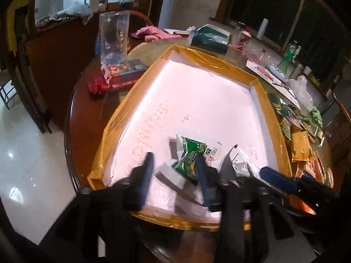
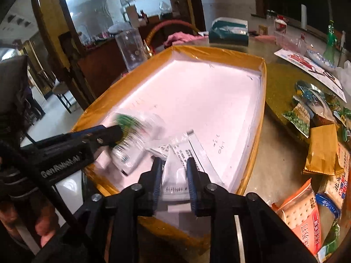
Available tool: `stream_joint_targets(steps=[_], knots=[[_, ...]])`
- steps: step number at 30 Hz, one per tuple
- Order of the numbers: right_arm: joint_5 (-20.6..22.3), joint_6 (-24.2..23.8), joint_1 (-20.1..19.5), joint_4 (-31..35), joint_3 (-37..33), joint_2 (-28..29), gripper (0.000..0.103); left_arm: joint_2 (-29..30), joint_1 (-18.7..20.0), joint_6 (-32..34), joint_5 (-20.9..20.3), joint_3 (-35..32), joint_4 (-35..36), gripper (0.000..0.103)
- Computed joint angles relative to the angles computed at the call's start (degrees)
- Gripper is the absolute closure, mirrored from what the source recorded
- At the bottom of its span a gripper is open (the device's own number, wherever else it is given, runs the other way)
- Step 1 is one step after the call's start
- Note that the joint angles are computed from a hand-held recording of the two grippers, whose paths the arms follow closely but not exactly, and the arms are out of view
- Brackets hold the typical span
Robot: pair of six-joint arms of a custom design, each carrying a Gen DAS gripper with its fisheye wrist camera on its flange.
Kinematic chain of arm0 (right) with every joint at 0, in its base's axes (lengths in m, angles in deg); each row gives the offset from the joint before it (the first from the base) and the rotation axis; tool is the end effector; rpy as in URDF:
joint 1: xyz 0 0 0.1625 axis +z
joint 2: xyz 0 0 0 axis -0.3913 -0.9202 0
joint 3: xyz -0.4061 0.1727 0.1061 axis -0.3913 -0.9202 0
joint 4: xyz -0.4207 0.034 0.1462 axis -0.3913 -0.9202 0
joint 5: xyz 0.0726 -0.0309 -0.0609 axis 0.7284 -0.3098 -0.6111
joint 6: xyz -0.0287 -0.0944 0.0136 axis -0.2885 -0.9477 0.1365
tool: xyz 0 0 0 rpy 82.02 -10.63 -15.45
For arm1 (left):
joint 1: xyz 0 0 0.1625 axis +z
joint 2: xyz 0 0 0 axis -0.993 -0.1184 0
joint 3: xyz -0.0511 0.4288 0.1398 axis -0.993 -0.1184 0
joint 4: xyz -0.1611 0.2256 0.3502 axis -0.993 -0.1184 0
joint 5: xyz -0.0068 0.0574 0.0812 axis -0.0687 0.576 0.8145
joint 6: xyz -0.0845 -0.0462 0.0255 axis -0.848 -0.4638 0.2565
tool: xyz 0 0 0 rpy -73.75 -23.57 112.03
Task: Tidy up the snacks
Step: 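Open both grippers to drop the packets into the box, then grasp the orange cracker pack with the left gripper while the right grasps the green pea bag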
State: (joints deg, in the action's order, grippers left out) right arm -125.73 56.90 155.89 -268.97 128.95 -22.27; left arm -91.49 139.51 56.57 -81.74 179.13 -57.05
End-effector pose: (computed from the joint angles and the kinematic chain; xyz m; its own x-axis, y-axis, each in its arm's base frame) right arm 0.3929 -0.3322 -0.0290 -0.8262 -0.0986 0.5546 -0.4316 0.7435 -0.5108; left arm -0.0272 -0.3825 0.3275 -0.8171 0.2600 -0.5145 0.5007 0.7624 -0.4099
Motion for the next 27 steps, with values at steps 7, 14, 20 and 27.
stream_joint_targets(steps=[7, 14, 20, 27], knots=[[-0.4, -2.8, 2.5, -10.5, 3.6, -1.5, 0.040, -6.5, -4.9, -3.6, 1.5, 2.7, 0.7, 0.035], [-0.4, 4.0, 4.4, -21.1, 14.1, -6.0, 0.034, -16.8, -16.2, -11.4, -0.3, 6.2, 11.2, 0.020], [-4.4, 13.7, 6.4, -22.9, 23.9, -10.7, 0.034, -16.5, -24.7, -18.0, -6.2, 8.2, 17.4, 0.017], [-7.8, 22.5, 9.1, -23.3, 30.8, -13.9, 0.034, -4.4, -26.5, -23.8, -12.6, 8.4, 16.7, 0.017]])
